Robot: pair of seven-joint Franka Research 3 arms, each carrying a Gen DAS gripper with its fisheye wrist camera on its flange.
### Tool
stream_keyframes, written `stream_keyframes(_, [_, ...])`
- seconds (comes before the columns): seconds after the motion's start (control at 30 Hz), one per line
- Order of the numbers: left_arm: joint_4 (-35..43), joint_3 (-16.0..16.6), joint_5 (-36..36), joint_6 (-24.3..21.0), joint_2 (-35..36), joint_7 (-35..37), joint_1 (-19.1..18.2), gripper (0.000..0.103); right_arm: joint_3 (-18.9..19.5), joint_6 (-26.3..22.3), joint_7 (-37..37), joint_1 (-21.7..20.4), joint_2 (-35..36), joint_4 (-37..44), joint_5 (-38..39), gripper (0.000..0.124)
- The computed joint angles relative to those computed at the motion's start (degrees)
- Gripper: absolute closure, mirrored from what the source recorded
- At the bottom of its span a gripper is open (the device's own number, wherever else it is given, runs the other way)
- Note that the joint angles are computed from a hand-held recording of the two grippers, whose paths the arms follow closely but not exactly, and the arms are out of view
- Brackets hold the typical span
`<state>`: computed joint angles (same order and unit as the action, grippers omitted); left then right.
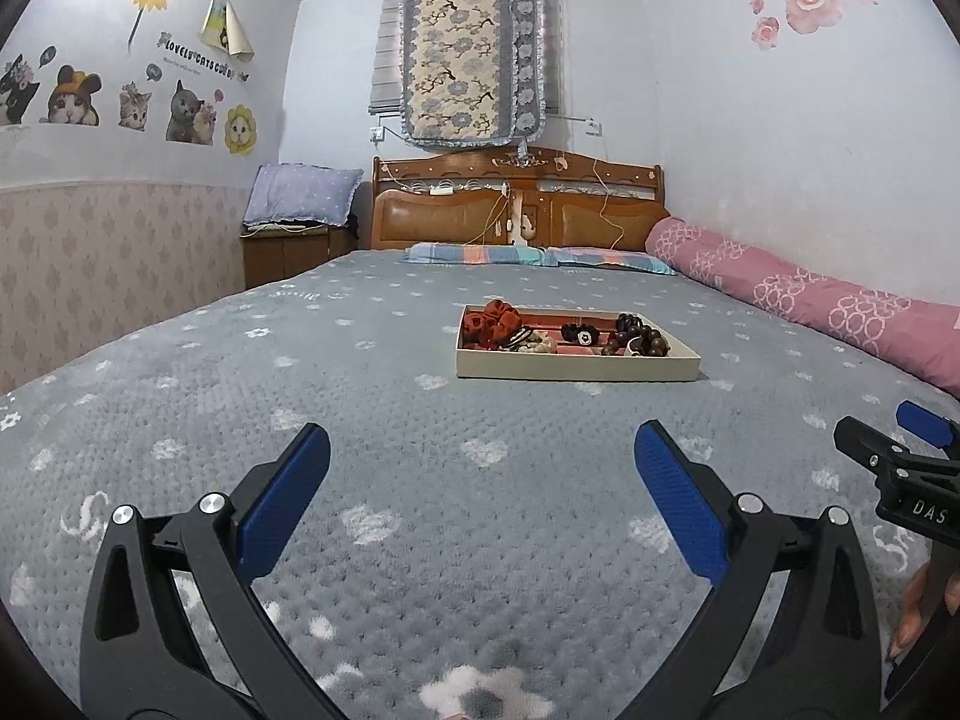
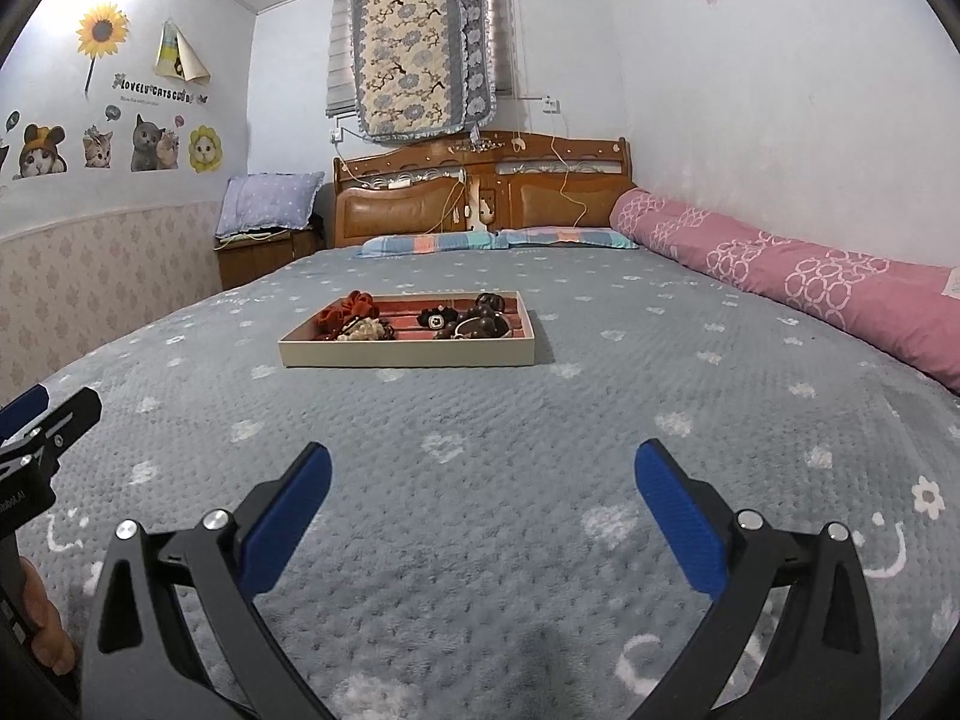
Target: Organize jewelry
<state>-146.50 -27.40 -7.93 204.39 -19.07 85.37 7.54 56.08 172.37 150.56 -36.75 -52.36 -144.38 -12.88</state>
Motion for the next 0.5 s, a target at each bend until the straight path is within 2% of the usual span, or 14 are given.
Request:
stream_keyframes(0.3, [0.2,-1.3,-1.3,0.8,0.5,1.3,1.0,0.005,-0.5,0.0,0.0,0.4,-0.3,-0.4,0.1,0.025])
stream_keyframes(0.5, [0.1,0.9,-0.5,0.3,0.5,0.9,-1.1,0.005,-0.9,-0.2,0.0,0.7,-0.1,-0.4,-0.1,0.025])
